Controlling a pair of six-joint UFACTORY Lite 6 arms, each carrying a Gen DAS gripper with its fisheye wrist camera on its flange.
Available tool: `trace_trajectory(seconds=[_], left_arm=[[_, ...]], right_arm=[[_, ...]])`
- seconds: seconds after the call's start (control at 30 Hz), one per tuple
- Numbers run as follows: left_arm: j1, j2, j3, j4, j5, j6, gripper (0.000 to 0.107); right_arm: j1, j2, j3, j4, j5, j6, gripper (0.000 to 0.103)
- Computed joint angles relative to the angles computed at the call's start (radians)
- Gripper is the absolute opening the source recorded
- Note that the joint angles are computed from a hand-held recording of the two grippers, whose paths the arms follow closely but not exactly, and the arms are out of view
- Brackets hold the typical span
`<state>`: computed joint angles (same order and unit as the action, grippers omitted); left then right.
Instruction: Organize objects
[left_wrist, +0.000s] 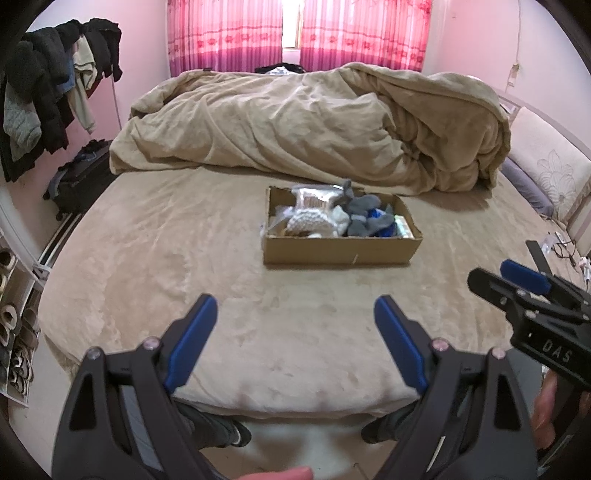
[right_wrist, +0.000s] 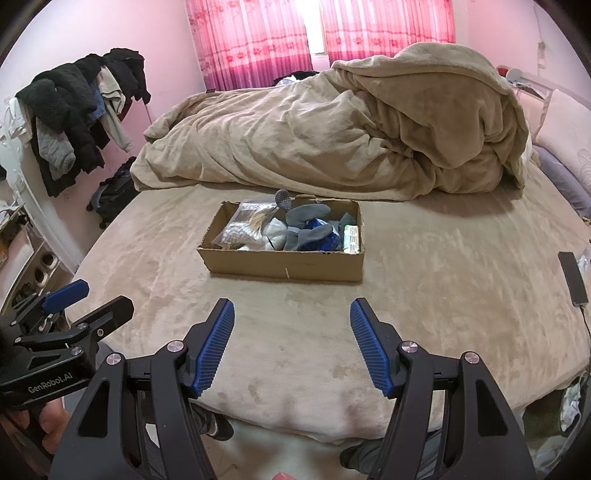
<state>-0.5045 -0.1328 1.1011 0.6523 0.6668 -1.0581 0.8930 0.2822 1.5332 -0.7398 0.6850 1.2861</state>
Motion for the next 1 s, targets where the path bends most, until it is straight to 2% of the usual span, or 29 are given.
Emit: trace_trajectory(seconds=[1.0], left_arm=[[-0.001, 0.002, 0.005, 0.007, 0.004, -0.006, 0.088]], right_arm=[[-0.010, -0.006, -0.017, -0.001, -0.017, -0.001, 0.069]])
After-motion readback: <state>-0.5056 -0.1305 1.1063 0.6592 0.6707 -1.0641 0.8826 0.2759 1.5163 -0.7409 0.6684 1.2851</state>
